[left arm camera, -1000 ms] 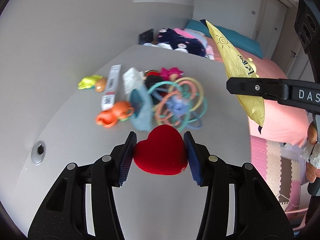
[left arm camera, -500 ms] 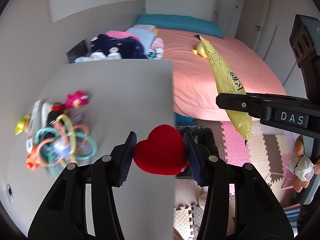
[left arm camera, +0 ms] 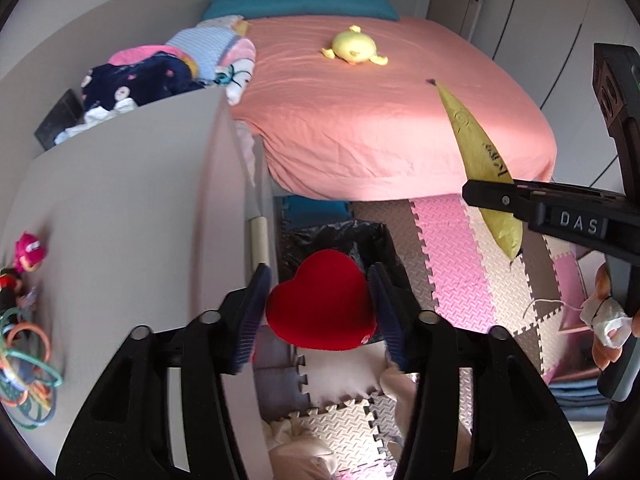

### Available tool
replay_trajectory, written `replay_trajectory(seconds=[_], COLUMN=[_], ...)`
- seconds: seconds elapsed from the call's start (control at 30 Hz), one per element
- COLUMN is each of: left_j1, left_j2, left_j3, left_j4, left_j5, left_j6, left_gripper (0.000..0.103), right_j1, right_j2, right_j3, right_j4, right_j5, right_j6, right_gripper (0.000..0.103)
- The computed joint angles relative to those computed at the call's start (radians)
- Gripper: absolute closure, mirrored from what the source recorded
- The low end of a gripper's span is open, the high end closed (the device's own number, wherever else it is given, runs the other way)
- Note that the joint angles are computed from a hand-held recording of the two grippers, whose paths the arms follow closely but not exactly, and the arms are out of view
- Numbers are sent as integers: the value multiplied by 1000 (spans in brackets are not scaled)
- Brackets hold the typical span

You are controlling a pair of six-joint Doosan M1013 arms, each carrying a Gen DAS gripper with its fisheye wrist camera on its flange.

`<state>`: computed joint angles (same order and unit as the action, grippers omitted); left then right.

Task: Collect trash
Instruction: 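Carry the wrapper and heart over the black bin and open both grippers, then grasp the rainbow ring rattle with the right gripper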

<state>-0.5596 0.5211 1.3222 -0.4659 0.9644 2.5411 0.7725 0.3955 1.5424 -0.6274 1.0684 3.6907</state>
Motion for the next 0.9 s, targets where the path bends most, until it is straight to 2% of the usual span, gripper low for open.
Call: replay_trajectory(seconds=[0.03, 0.07, 0.17, 0.37, 0.63, 0.9], left_j1=[-9, -24, -45, -25, 13, 94], left_j2=[4, 3, 1, 9, -3, -15], left_j3=[-1, 7, 15, -5, -8, -35], left_j4=[15, 47, 122, 92, 33, -36], left_j5=[-19, -72, -124, -89, -89, -86], left_j6=[-21, -55, -104, -91, -54, -44], left_gripper=[10, 6, 6, 6, 6, 6], right_j1=[-2, -2, 2, 8, 10, 10], right_j2=[3, 5, -10, -19, 29, 112], right_j3=[2, 1, 32, 44, -66, -251], right_j4=[14, 19, 6, -10, -25, -44], right_j5=[36, 72, 74, 69, 88, 103], right_j6=[9, 17, 62, 78, -26, -209], right_gripper=[34, 32, 32, 32, 32, 32])
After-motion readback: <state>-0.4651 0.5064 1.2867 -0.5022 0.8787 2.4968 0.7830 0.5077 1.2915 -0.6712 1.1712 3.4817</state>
